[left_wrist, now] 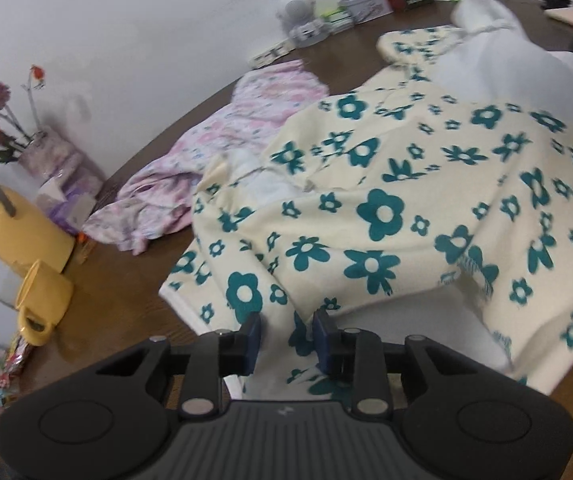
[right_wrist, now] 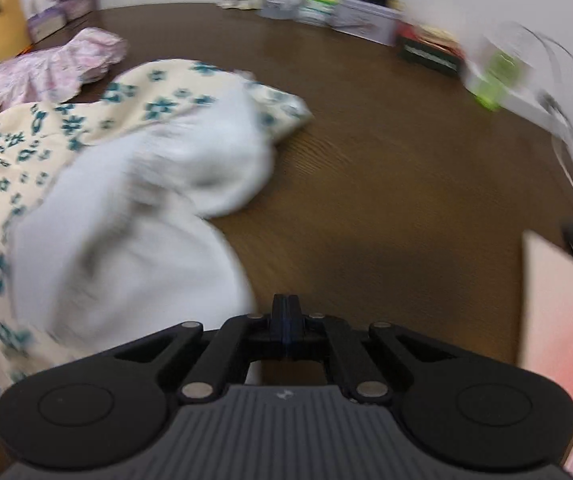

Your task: Fold clothes

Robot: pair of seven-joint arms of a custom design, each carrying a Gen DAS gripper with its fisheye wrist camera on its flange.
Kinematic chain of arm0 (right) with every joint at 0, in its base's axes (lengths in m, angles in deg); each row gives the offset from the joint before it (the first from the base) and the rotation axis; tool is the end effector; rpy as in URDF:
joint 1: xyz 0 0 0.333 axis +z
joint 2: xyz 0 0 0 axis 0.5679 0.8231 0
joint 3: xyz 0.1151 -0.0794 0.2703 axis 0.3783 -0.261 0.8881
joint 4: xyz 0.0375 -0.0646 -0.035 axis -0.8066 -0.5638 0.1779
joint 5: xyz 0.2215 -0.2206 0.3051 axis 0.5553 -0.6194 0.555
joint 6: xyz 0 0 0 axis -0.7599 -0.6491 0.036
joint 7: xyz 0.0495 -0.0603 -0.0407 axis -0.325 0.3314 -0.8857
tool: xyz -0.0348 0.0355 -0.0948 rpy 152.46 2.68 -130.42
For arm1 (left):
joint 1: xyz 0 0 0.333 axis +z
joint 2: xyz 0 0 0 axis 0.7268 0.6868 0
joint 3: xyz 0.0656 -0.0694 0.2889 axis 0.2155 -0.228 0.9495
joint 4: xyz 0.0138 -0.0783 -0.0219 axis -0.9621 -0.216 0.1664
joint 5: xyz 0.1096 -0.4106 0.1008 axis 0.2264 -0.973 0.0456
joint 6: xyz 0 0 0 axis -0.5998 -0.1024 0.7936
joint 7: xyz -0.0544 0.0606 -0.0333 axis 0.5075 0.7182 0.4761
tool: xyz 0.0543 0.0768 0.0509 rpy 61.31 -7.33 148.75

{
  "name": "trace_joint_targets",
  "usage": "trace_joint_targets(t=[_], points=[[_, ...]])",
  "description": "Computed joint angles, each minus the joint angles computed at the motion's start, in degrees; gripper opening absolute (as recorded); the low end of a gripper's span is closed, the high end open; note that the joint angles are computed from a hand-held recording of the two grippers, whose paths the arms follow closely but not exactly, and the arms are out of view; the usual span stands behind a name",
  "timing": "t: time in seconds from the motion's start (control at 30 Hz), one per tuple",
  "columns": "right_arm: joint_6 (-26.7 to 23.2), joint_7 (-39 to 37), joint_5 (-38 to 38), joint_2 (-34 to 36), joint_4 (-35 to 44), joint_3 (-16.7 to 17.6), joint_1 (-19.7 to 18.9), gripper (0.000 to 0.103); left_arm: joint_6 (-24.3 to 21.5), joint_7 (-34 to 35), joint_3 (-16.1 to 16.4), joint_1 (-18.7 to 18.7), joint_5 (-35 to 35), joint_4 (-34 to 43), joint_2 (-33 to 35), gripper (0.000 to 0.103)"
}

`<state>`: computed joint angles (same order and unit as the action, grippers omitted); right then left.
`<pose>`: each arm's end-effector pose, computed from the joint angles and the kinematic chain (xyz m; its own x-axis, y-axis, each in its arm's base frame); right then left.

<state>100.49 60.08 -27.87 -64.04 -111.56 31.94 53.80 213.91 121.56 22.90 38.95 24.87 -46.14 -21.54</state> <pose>0.3939 0.2088 0.5314 -0.2291 -0.9732 -0.0200 -0.8269 0.2055 -0.5235 0.6028 -0.1701 0.5188 -0.7521 -0.4558 -0.4759 -0.1780 0.8359 -0.5193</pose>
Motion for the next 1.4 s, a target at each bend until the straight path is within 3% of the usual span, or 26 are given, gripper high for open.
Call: trace_joint_targets(t=[0.13, 0.17, 0.2, 0.23, 0.27, 0.33, 0.4, 0.5, 0.6, 0.67, 0.73, 0.83, 1.13, 1.3, 1.4], points=[[8.5, 3.5, 1.6, -4.5, -4.3, 0.0, 0.9, 0.003, -2.0, -0.7, 0.1, 0.1, 0.1, 0.6, -0.4, 0.029], [9.7, 2.9, 1.0, -3.4, -3.4, 0.2, 0.8, 0.01, -2.6, 0.2, 0.2, -0.1, -1.8, 1.0, -0.7, 0.028], [10.7, 2.2, 0.3, -2.2, -2.4, 0.4, 0.5, 0.022, -3.2, 1.1, 0.4, -0.3, -3.6, 1.3, -1.1, 0.029], [11.0, 1.3, -0.3, -0.5, -1.1, 0.5, 0.2, 0.044, -3.9, 1.9, 0.6, -0.4, -5.5, 1.9, -1.3, 0.028], [11.2, 0.8, -1.2, 1.1, 0.1, 0.6, -0.4, 0.051, -5.2, 2.5, 0.8, -0.6, -7.8, 3.2, -1.0, 0.029], [11.8, 0.8, -2.5, 4.6, 2.4, 0.7, -1.8, 0.054, -7.6, 2.4, 0.8, -0.6, -10.0, 6.0, 0.1, 0.036], [13.1, 1.9, -2.8, 8.2, 4.6, 0.3, -2.9, 0.054, -7.4, 0.9, 0.1, -0.6, -7.5, 8.0, 2.3, 0.042], [16.0, 3.5, -3.0, 12.7, 7.0, -0.3, -3.7, 0.054, -7.1, -2.0, -0.9, -0.7, -3.9, 12.3, 7.2, 0.041], [18.0, 4.1, -3.7, 16.2, 9.1, -0.7, -4.0, 0.053, -9.6, -0.4, -2.3, 0.3, -7.8, 18.9, 12.9, 0.037], [19.0, 3.3, -3.6, 17.8, 10.2, -1.3, -3.7, 0.041, -11.6, 1.0, -3.4, 0.7, -9.2, 23.0, 16.2, 0.036], [19.6, 1.6, -3.0, 18.9, 11.0, -1.8, -3.2, 0.02, -13.4, 2.2, -4.2, 0.6, -8.8, 26.7, 19.3, 0.034], [18.3, -0.8, -4.2, 20.5, 12.9, -1.5, -3.0, 0.01, -13.3, 0.5, -3.9, -1.1, -3.6, 29.6, 22.2, 0.025], [14.6, 0.6, -10.3, 25.3, 18.4, -1.7, -4.7, 0.005, -6.1, -0.7, -4.6, -3.3, 2.6, 37.0, 30.6, 0.021], [11.2, 3.7, -15.6, 29.6, 23.2, -2.6, -5.7, 0.004, -6.8, -11.6, -0.6, -8.3, 10.3, 51.9, 41.9, 0.02], [8.6, 4.3, -17.3, 30.3, 24.2, -3.3, -5.7, 0.001, -6.8, -14.0, -0.7, -8.6, 12.5, 54.3, 43.7, 0.02]])
